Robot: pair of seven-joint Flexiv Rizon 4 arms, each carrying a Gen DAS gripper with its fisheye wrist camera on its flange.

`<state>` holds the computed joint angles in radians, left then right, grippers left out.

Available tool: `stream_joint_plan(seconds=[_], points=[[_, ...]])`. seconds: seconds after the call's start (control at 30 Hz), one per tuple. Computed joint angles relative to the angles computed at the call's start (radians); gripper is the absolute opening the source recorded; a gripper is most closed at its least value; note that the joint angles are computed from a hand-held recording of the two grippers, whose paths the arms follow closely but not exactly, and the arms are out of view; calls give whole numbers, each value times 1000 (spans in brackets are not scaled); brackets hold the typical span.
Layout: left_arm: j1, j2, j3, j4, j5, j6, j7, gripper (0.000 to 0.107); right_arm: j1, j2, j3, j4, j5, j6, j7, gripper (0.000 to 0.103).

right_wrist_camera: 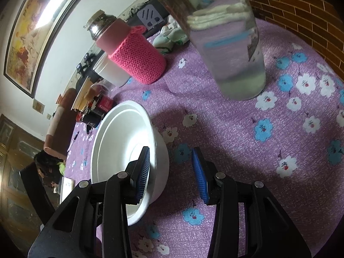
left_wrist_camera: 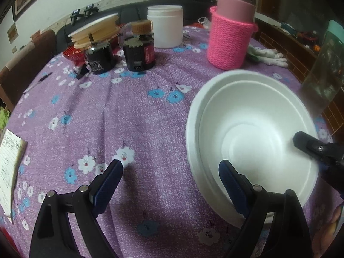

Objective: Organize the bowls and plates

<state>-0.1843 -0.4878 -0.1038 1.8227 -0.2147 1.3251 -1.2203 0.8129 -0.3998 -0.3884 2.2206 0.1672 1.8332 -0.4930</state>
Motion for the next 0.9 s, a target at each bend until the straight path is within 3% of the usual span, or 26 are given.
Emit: stream_joint_plan(seconds=[0.13,0.4,0.47,0.5,0.63,0.9], points=[[-7,-5,10,-7,5,-15,-8,91,-82,-12,89,-21,-18,-3,4,39],[-34,-9,42,-6,62,32,-40,91,12,-30,-15,-18,-12,-9,-6,39],[-23,-8,27,-1,58,45,-30,90,63,-36,-72,-15,-11,-21,-7,31],[-17,-8,19,3,54,54,-25,90,57,-36,-67,-17,-18,-25,-7,24],[-14,-7,13,11,56,81,-11,84,-18,-39,12,-27,-24,-1,-1,24],[24,-4,-45,30,11,89,45,70,-24,-45,23,-31,-9,15,-23,24]])
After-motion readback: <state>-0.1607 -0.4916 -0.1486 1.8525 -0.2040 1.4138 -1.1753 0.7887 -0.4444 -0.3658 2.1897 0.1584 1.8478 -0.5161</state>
